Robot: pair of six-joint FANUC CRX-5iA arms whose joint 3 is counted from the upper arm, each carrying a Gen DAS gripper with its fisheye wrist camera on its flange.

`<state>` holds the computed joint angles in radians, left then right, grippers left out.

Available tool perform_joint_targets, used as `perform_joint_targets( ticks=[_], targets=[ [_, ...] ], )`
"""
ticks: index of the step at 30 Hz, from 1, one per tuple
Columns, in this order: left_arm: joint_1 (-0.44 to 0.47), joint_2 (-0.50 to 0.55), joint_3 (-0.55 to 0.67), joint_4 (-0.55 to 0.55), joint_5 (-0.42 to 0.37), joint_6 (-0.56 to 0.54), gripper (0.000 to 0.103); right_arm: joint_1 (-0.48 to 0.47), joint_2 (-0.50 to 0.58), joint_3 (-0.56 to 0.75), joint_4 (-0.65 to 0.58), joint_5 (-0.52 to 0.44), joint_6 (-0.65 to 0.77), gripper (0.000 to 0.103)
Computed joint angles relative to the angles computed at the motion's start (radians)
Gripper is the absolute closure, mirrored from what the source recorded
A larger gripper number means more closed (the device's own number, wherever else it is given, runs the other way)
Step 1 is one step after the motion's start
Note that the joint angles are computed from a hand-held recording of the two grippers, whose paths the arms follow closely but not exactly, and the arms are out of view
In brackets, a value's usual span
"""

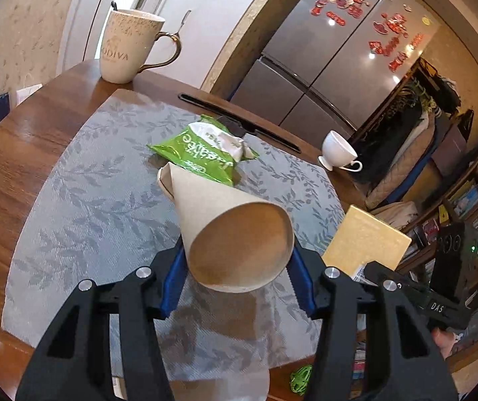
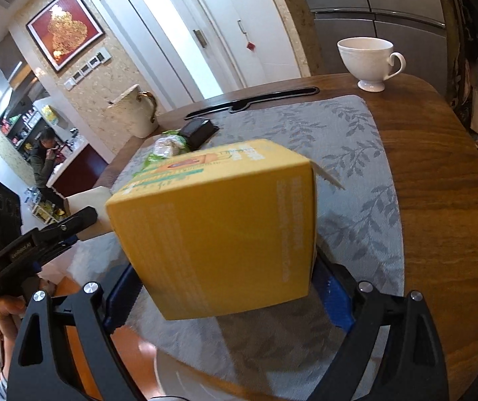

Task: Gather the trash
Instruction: 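Carry the paper cone and yellow box with both tools over the white bin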

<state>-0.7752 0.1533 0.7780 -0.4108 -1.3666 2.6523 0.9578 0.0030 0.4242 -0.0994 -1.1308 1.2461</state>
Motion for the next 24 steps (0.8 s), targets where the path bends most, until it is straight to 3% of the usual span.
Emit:
perform_joint_targets(
  ticks=[14,24],
  targets=[
    [-0.077,0.009,0.038,-0.051,-0.064,-0.030,0.049,-0.003,-0.103,-0.079,-0.060,0.030,0.048,0.016],
    [-0.146,0.030,0.091,-0.075,-0.152,-0.081,0.049,-0.040,-0.158,-0.063,-0.193,-0.053,0.133,0.016]
  ],
)
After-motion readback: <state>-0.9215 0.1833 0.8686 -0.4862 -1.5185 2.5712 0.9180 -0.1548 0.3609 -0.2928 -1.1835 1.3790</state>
